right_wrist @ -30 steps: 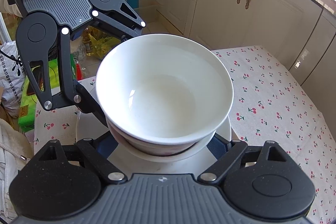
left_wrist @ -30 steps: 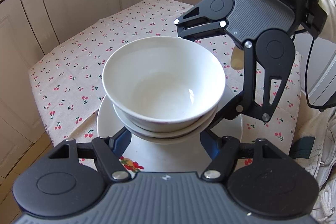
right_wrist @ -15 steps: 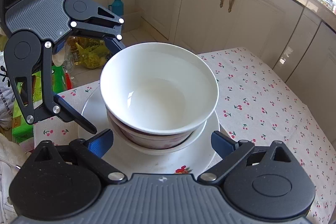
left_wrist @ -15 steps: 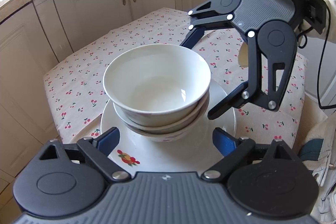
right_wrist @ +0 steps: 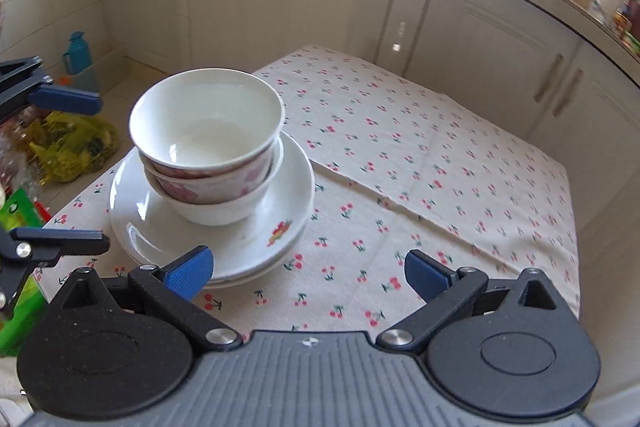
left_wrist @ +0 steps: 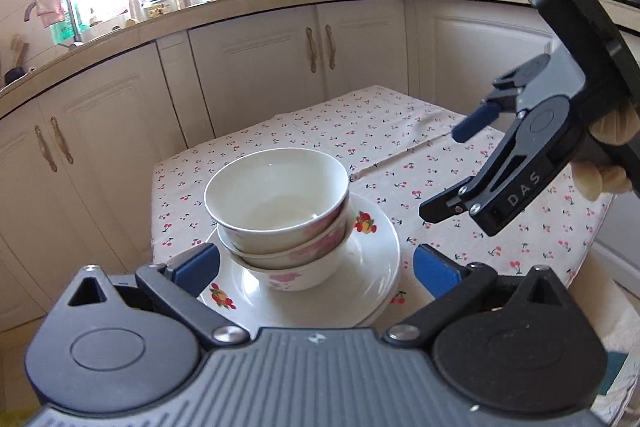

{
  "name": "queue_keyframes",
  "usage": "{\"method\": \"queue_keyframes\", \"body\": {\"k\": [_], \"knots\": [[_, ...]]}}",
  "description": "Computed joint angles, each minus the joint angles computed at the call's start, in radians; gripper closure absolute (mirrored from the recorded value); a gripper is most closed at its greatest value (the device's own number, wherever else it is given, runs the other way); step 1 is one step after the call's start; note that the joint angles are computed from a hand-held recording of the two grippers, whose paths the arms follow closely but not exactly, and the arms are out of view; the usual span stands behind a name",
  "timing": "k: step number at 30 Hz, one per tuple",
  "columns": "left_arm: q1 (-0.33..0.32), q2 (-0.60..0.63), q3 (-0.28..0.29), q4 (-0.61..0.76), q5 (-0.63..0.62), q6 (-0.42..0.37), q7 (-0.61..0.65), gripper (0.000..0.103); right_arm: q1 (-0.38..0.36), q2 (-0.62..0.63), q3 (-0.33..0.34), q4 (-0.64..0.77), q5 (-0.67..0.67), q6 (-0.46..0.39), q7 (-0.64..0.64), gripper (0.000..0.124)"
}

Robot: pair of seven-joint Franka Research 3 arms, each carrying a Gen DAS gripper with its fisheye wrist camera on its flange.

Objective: Organize plates and bowls

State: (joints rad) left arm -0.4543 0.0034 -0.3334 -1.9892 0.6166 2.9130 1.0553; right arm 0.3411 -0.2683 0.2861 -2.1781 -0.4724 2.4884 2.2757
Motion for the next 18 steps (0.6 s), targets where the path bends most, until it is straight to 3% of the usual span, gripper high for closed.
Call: {"method": "queue_keyframes", "body": {"k": [3,6,10,18], "knots": [[-0.018,-0.029,-0.025,0.017,0.22,-0.13,-0.314,0.001,-0.018,-0.07,0.041,-0.054,-0.029,-0.052,0.164,0.021],[-0.043,-0.043,-0.055,0.036,0.216,-0.277,-0.451,0.001,-0.024,-0.138,0.078,-0.1,-0.031,-0.096,0.284,0.021],[-0.057,-0.062,-0.07,0.03,0.237,-0.325,-0.605,0.001,-0.03,-0.198,0.146,-0.12,-0.065,-0.166,0.387,0.021],[-0.066,-0.11,-0.092,0.004,0.314,-0.361,-0.709,0.001,-0.025,-0.249,0.226,-0.103,-0.17,-0.254,0.488,0.021]]}}
